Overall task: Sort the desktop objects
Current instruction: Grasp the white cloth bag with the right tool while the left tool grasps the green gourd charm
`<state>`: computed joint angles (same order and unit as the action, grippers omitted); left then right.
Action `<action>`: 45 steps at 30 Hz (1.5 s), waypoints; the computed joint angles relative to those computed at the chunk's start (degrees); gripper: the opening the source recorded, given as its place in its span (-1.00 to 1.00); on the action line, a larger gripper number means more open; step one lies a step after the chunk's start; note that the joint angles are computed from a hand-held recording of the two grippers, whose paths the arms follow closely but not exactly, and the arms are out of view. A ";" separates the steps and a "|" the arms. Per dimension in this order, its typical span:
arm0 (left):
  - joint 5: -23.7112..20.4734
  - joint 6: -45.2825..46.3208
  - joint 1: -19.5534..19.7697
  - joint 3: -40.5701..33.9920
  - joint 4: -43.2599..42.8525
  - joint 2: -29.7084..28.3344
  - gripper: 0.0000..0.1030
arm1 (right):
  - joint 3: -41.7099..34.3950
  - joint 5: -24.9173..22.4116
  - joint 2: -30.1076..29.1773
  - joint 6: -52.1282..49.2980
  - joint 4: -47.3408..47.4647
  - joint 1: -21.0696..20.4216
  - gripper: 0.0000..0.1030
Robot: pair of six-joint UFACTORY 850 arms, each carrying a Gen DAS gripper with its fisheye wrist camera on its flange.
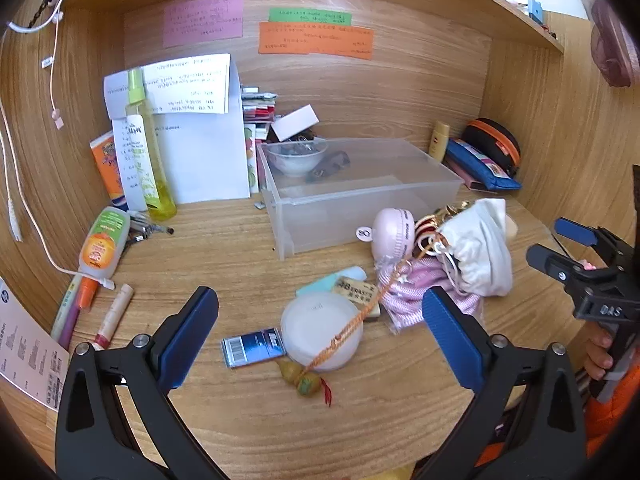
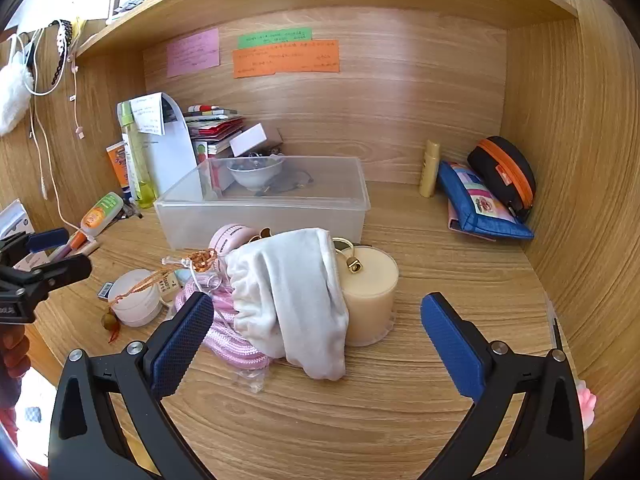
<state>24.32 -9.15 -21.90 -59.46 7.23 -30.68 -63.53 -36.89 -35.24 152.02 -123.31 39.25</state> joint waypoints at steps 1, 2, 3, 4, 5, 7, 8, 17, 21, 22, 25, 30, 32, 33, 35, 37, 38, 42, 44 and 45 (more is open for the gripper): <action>-0.12 -1.11 0.14 0.05 1.13 -0.02 1.00 | -0.02 0.18 0.02 -0.03 0.01 -0.14 1.00; -0.37 -1.39 0.21 0.13 1.48 -0.06 1.00 | -0.09 0.38 -0.01 -0.19 0.07 -0.23 1.00; -0.91 -1.23 0.28 0.03 1.48 -0.15 1.00 | -0.15 0.63 -0.02 -0.27 0.11 -0.34 1.00; -1.42 -0.76 0.32 -0.05 1.31 -0.30 1.00 | -0.15 0.75 -0.06 -0.15 0.00 -0.43 1.00; -1.98 -0.59 0.34 -0.12 1.33 -0.47 1.00 | -0.28 1.07 -0.17 -0.24 0.12 -0.52 1.00; -3.88 -2.23 0.57 -0.63 3.61 -1.01 1.00 | -0.46 1.83 -0.30 -0.43 0.27 -0.67 1.00; -4.58 -3.26 0.71 -0.81 5.01 -1.31 1.00 | -0.48 2.38 -0.33 -0.19 -0.14 -0.84 1.00; -8.48 -7.24 1.73 -1.07 10.13 -3.76 1.00 | -2.44 6.03 -2.06 -4.28 3.74 -1.44 1.00; -8.54 -13.31 2.53 -0.93 15.38 -4.45 1.00 | -3.44 8.81 -2.86 -3.28 1.65 -1.67 1.00; -8.65 -12.72 2.49 -1.04 14.73 -4.60 1.00 | -3.83 9.03 -3.09 -3.81 1.84 -1.59 1.00; -8.80 -12.70 2.37 -1.60 14.45 -5.06 0.75 | -5.43 9.18 -4.15 -7.66 5.53 -1.50 1.00; -10.13 -20.40 2.65 -3.82 22.58 -6.77 0.30 | -6.90 11.76 -5.20 -9.21 7.66 -2.40 1.00; -10.36 -18.07 2.52 -4.24 20.61 -7.07 0.25 | -7.54 12.33 -5.71 -10.52 9.10 -2.74 1.00; -10.26 -16.92 2.50 -4.36 19.68 -7.18 0.24 | -8.01 12.77 -6.00 -11.80 10.47 -2.94 1.00; -9.57 -16.96 2.43 -4.61 20.19 -7.51 0.24 | -8.64 14.78 -6.44 -11.47 10.25 -3.71 1.00; -9.21 -14.40 2.24 -4.91 17.70 -7.88 0.23 | -9.28 17.08 -6.85 -9.05 7.90 -4.42 1.00; -8.81 -13.27 2.17 -4.98 16.60 -8.04 0.21 | -9.82 18.26 -7.14 -8.32 7.01 -4.75 1.00; -8.36 -6.62 1.85 -4.69 9.49 -7.99 -0.11 | -11.60 19.14 -8.11 -10.40 8.59 -4.98 1.00; -7.72 -4.84 1.91 -4.23 7.59 -7.82 -0.21 | -12.21 19.29 -8.36 -11.93 10.54 -4.93 1.00; -7.53 -4.01 1.88 -4.08 6.68 -7.76 -0.26 | -12.27 19.40 -8.36 -11.09 10.11 -4.99 1.00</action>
